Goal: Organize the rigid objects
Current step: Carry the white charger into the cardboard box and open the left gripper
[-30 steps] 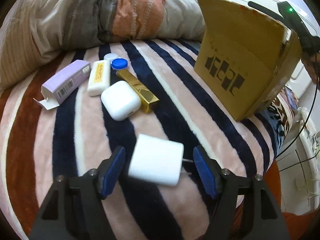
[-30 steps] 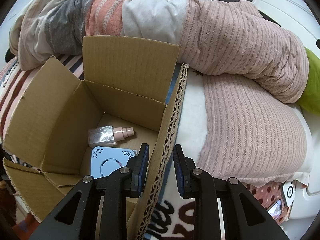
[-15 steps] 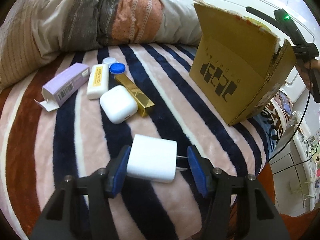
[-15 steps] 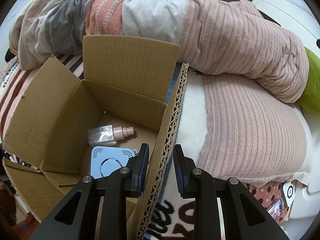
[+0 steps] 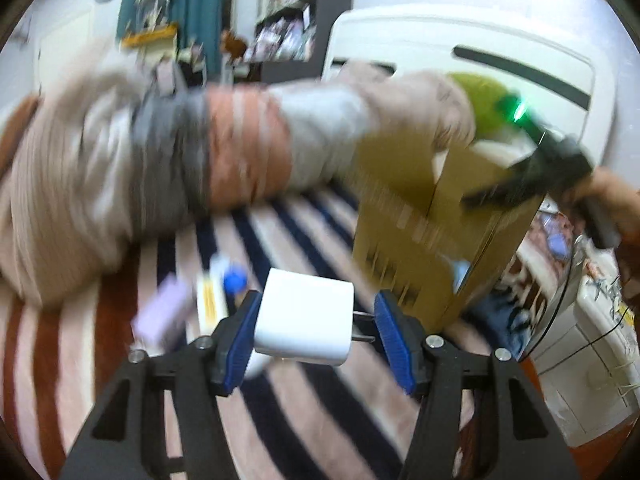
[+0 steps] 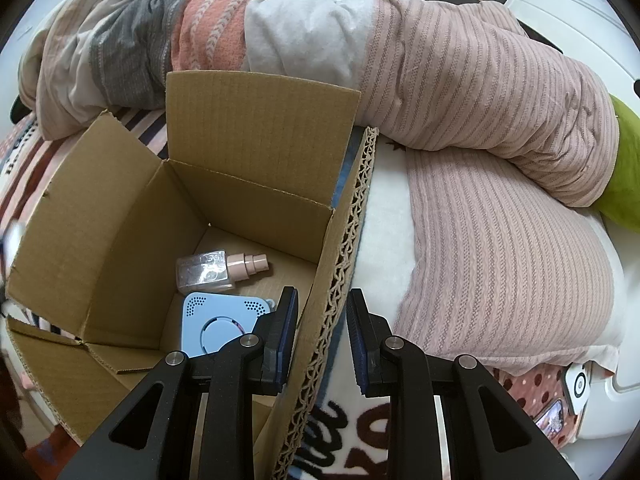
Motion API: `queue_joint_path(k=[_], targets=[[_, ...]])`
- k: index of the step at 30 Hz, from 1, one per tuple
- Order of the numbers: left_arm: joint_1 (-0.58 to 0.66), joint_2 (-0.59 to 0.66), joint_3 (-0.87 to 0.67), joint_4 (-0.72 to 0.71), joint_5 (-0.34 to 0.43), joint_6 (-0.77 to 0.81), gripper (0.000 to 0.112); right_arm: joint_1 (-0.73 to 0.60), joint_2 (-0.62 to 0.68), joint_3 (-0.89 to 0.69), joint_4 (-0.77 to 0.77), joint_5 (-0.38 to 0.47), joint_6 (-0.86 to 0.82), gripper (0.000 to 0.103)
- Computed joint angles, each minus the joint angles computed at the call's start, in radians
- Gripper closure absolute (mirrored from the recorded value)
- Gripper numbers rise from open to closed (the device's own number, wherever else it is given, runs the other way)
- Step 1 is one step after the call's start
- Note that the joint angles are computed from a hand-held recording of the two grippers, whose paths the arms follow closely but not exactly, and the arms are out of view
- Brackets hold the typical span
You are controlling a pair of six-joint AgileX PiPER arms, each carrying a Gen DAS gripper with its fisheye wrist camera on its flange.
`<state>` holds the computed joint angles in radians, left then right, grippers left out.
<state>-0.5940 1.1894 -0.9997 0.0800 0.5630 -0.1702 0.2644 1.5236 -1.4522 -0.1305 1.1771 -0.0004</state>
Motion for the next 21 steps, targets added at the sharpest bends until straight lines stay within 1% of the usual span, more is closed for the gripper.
queue_joint_path(k=[2, 3, 6, 7, 8, 9, 10, 11, 12, 13, 15, 17, 21], targets=[[-0.045, 0.046, -0.115, 0.041, 0.031, -0.011, 0.058, 0.002, -0.002, 0.003, -0.003, -0.001, 0.002, 0.084], [-0.061, 0.076, -0.171, 0.03, 0.046, 0.009, 0.058, 0.003, -0.003, 0.004, -0.002, -0.002, 0.001, 0.084], [-0.079, 0.208, -0.358, -0.096, 0.098, 0.103, 0.058, 0.003, -0.004, 0.005, -0.001, -0.005, 0.001, 0.084], [-0.09, 0.275, -0.439, -0.133, 0.127, 0.126, 0.058, 0.003, -0.004, 0.005, -0.001, -0.005, 0.001, 0.084], [-0.098, 0.313, -0.484, -0.146, 0.149, 0.133, 0.058, 0.004, -0.004, 0.005, -0.003, -0.004, 0.001, 0.084], [-0.115, 0.368, -0.548, -0.15, 0.181, 0.125, 0.058, 0.006, -0.004, 0.004, -0.005, -0.003, 0.0, 0.084], [-0.127, 0.446, -0.641, -0.165, 0.234, 0.125, 0.058, 0.007, -0.004, 0.004, -0.006, -0.001, -0.001, 0.084], [-0.136, 0.489, -0.695, -0.177, 0.264, 0.128, 0.058, 0.009, -0.004, 0.004, -0.008, -0.001, 0.0, 0.084], [-0.136, 0.551, -0.771, -0.216, 0.309, 0.15, 0.058, 0.009, -0.004, 0.003, -0.008, -0.001, -0.001, 0.084], [-0.142, 0.599, -0.832, -0.232, 0.346, 0.156, 0.058, 0.009, -0.003, 0.003, -0.008, -0.001, -0.002, 0.084], [-0.16, 0.67, -0.924, -0.215, 0.401, 0.13, 0.058, 0.005, -0.002, 0.002, -0.004, -0.003, -0.006, 0.084], [-0.17, 0.702, -0.956, -0.208, 0.424, 0.118, 0.058, 0.001, -0.003, 0.004, 0.0, -0.006, -0.011, 0.084], [-0.171, 0.719, -0.94, -0.198, 0.429, 0.111, 0.058, -0.009, -0.007, 0.012, 0.012, -0.013, -0.019, 0.084]])
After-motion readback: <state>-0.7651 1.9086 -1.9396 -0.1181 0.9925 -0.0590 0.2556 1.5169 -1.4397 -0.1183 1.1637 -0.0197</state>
